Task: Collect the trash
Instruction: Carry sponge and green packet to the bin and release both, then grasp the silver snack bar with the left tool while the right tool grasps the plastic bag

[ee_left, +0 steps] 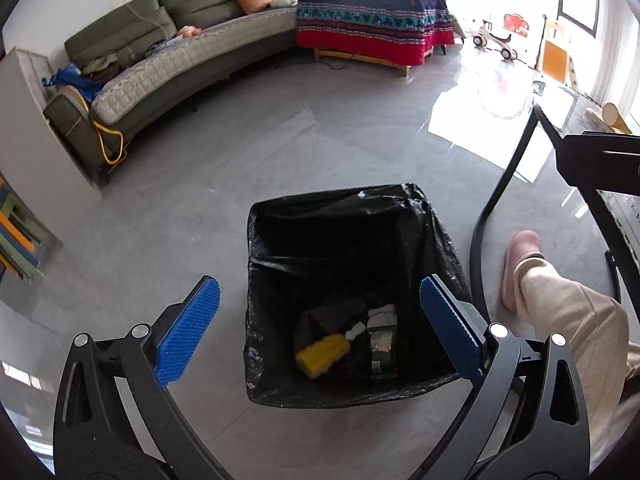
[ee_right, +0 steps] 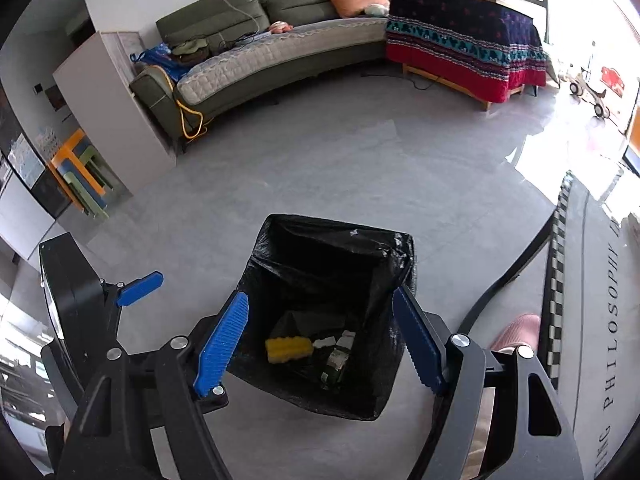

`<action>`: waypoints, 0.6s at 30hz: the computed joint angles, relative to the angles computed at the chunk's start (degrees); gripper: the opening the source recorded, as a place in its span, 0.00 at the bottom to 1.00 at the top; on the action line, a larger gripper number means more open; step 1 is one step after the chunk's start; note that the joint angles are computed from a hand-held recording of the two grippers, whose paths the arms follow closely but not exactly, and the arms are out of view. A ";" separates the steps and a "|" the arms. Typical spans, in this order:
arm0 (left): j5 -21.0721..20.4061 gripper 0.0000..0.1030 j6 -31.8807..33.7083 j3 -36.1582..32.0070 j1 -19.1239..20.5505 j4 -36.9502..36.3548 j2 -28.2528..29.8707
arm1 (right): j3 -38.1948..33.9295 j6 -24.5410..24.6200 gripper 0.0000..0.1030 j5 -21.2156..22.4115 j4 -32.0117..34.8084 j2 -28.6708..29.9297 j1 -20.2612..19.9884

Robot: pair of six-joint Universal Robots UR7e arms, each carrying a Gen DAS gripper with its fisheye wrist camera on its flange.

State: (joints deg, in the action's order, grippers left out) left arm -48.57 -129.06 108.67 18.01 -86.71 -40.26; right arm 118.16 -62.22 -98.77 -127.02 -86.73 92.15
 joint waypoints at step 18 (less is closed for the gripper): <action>11.72 0.94 18.73 -16.77 5.23 1.28 7.60 | -13.72 1.07 0.73 3.44 3.23 1.60 -6.64</action>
State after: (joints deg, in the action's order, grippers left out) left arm -36.85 -110.33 91.90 23.24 -85.43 -32.67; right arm 104.45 -61.14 -95.33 -123.79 -85.13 85.50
